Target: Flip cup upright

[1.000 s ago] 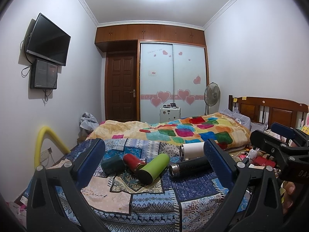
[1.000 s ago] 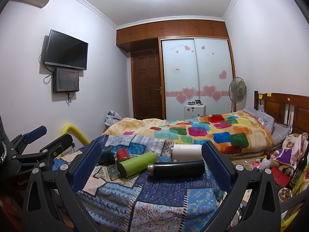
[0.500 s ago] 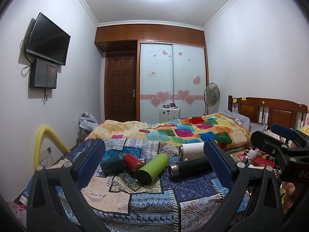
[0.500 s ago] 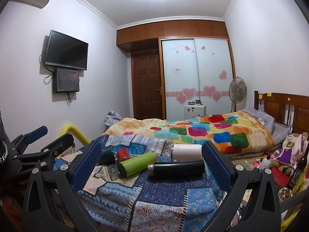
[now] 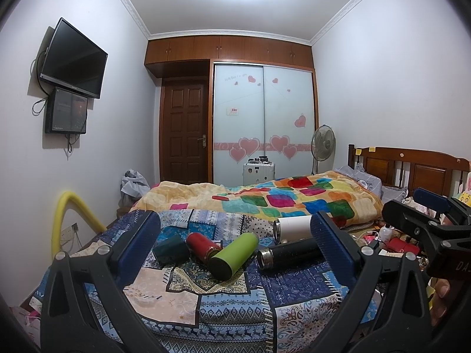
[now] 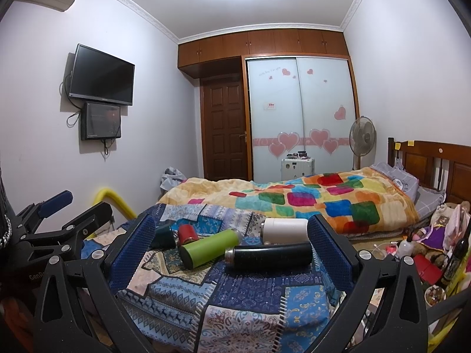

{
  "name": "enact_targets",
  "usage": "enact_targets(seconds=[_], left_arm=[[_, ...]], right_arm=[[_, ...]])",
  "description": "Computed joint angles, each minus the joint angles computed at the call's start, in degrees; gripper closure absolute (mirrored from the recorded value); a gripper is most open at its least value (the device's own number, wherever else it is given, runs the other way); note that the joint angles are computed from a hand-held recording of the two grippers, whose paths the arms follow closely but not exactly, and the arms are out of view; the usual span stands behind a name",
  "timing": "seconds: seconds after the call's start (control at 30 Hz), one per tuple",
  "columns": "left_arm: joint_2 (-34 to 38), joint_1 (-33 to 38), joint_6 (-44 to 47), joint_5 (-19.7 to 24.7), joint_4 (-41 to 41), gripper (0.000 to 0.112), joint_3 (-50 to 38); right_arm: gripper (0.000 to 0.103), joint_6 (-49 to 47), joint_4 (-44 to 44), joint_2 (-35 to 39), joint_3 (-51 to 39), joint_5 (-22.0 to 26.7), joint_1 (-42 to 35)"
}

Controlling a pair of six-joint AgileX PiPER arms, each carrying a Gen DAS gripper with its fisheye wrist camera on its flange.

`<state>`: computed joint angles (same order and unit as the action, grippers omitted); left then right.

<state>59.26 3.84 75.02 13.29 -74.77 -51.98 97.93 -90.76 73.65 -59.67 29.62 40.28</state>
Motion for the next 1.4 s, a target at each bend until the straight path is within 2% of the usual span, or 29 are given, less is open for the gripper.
enact_targets(seconds=[0.33, 0.5, 0.53, 0.73, 0.83, 0.9, 1.0, 1.1, 1.23, 1.33, 1.4], left_arm=[[3.49, 0.18, 1.92, 0.65, -1.90, 0.009, -1.40], [9.23, -0.60, 0.09, 0.71, -0.10, 0.009, -4.26], [10.81, -0.93, -0.61, 0.45, 0.65, 0.009, -5.13], [21.44, -1.68, -8.30, 0.68, 7.67, 0.009, -11.37], [25.98, -1.69, -7.28, 0.43, 6.61, 0.009, -13.49], [28.68, -2.09, -8.92, -0.25, 8.61, 0.009, -15.25], [32.98, -3.05, -15.73, -1.47, 16.42, 0.009, -18.53], [36.78, -3.37, -20.62, -0.41, 21.96, 0.009, -21.54], [39.94, -4.10, -22.48, -0.95, 24.62, 0.009, -23.28], [41.53, -4.49, -23.16, -1.00, 25.50, 0.009, -24.05], [42.76, -4.96, -25.16, -1.06, 27.83, 0.009, -24.72]], right_arm=[[0.000, 1.29, -0.81, 2.81, -0.53, -3.66, -3.54], [0.000, -6.28, 5.17, 6.70, -3.22, -9.32, -8.52], [0.000, -9.44, 7.63, 7.64, -4.18, -10.04, -9.32], [0.000, -43.52, 33.39, 16.57, -13.04, -12.54, -16.12], [0.000, -60.71, 47.13, 20.75, -17.19, -11.67, -18.82], [0.000, -72.17, 55.51, 24.78, -21.52, -9.49, -20.53], [0.000, -89.36, 68.19, 30.79, -29.38, -4.58, -22.96], [0.000, -104.98, 80.06, 37.26, -39.23, 2.34, -25.65], [0.000, -116.15, 86.14, 44.83, -51.61, 11.61, -27.64], [0.000, -122.63, 89.96, 51.35, -64.02, 21.13, -29.10], [0.000, -125.35, 91.38, 57.04, -75.17, 29.65, -29.84]])
